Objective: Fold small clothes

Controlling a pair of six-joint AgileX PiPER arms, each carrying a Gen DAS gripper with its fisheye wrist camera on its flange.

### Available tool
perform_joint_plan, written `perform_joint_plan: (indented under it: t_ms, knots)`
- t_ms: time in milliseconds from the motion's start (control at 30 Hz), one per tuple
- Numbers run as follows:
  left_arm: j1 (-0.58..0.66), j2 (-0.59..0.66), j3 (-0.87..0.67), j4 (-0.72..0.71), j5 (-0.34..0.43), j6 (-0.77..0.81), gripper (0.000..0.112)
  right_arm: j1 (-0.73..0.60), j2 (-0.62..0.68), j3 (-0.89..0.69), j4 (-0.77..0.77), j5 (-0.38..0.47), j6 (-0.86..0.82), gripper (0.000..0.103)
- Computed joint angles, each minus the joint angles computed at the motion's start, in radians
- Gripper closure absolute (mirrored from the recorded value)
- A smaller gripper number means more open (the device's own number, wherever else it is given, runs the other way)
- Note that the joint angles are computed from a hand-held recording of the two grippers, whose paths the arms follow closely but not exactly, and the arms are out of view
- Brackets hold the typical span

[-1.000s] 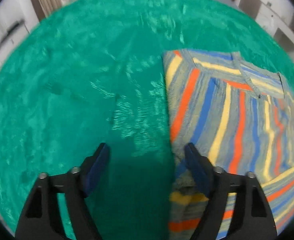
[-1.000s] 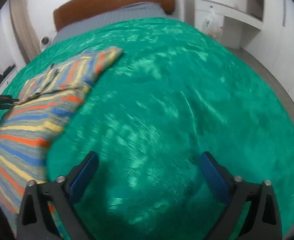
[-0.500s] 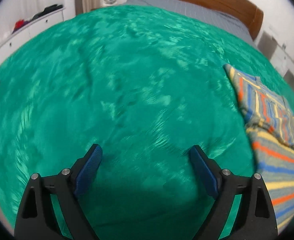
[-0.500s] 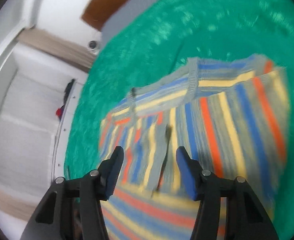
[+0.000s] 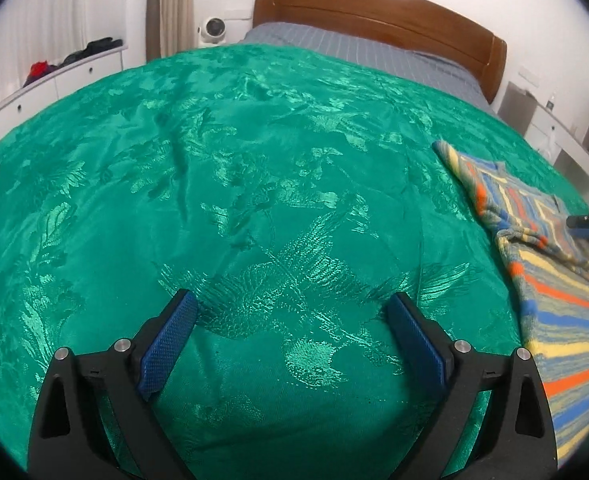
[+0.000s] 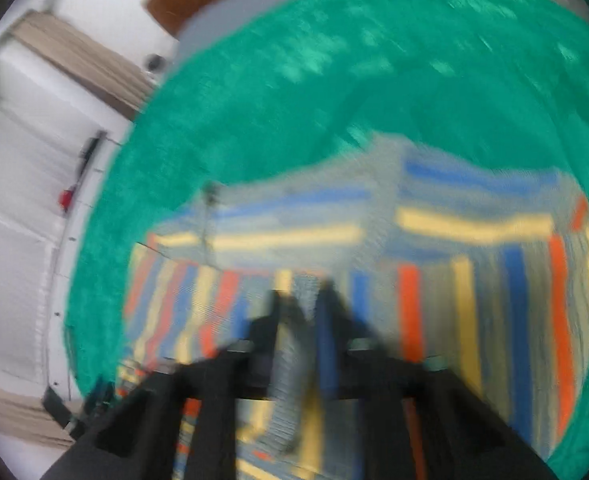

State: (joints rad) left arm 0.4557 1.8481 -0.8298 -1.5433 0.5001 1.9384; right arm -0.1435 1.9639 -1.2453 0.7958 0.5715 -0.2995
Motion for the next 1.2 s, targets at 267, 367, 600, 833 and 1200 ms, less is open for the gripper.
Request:
perform_joint_plan:
  t_ms: [267,367,600,833,1200]
  knots:
    - [0.003,0.004,0.014,-0.051,0.002,0.058,0.016,-0.055,-0.208,0.292,0.497,0.068,-0.446,0.065]
    - [0.002,0.003,0.015,-0.049,0.001,0.057,0.016,-0.013,-0.126,0.218,0.42,0.131,-0.395,0.065]
    - [-0.006,-0.008,0.003,0.053,-0.019,-0.024,0.013,0.034,-0.272,0.282,0.052,0.071,-0.086,0.073]
    - [0.105,-0.148,0.099,0.306,0.104,-0.162,0.013,-0.049,-0.94,0.758,-0.437,-0.084,0.182,0.032]
    - [0.109,-0.144,0.16,0.253,0.044,-0.075,0.01,-0.447,-1.224,1.202,-0.316,-0.24,-0.14,0.022]
